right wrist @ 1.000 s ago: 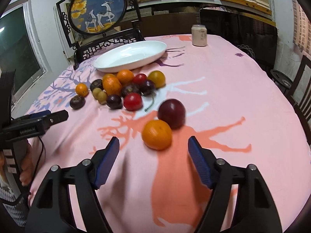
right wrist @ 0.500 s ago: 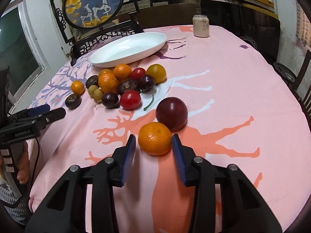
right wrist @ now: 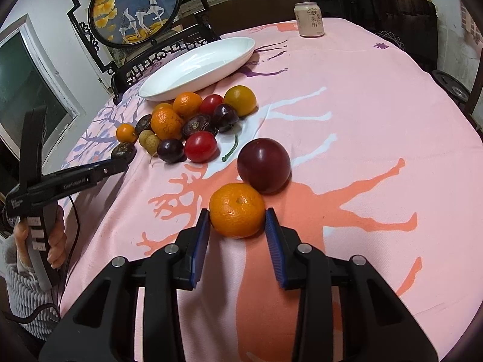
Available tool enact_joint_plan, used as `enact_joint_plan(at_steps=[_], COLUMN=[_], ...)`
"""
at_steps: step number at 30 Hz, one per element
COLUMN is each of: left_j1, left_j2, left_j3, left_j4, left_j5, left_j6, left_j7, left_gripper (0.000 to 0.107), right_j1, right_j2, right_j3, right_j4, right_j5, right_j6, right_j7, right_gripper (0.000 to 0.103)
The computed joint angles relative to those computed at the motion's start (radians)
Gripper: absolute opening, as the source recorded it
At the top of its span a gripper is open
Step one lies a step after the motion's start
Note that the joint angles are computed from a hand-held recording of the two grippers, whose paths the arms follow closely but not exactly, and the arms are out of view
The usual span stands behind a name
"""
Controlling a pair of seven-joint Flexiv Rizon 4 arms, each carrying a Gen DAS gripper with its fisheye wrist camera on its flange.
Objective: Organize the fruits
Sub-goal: 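Grasp the mandarin with the right tool while the left tool grasps a dark brown fruit, then carry the mandarin with the right tool into the white plate while the left tool drops the brown fruit there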
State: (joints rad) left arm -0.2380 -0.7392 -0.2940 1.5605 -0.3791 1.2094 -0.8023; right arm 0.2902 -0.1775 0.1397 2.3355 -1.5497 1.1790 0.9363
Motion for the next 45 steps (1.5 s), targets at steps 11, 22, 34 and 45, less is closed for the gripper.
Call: enact_joint_plan(at_steps=[11, 22, 34, 45], left_j1=[-0.034, 0.053, -0.181, -0.182], left_j2=[-0.023, 0.022, -0.268, -0.390], left_j3=[0.013, -0.104, 0.139, 0.125], left_j4=[-0.018, 0.023, -0.632, -0.831], left_j5=[0.067, 0.004, 0.084, 0.121], left_j6=[0.104, 0.105, -0.199, -0.282], left_j7=[-0.001, 0.074, -0.230, -0.247], left_gripper=[0.045, 0.041, 0.041, 0.059], right_j1=[0.002, -0.021, -0.127, -0.040], right_j2=[0.001, 0.063, -0.149, -0.260], right_j3=[0.000, 0.006, -0.123, -0.319], right_j4=[0.001, 0.024, -0.323, -0.382], right_j5=[0.010, -0.027, 0.179, 0.232], right_j6=[-0.002, -0.003, 0.161, 0.338], right_j7=[-0.009, 0.008, -0.469, -0.502], right_gripper=[0.037, 0.037, 0.037, 0.046])
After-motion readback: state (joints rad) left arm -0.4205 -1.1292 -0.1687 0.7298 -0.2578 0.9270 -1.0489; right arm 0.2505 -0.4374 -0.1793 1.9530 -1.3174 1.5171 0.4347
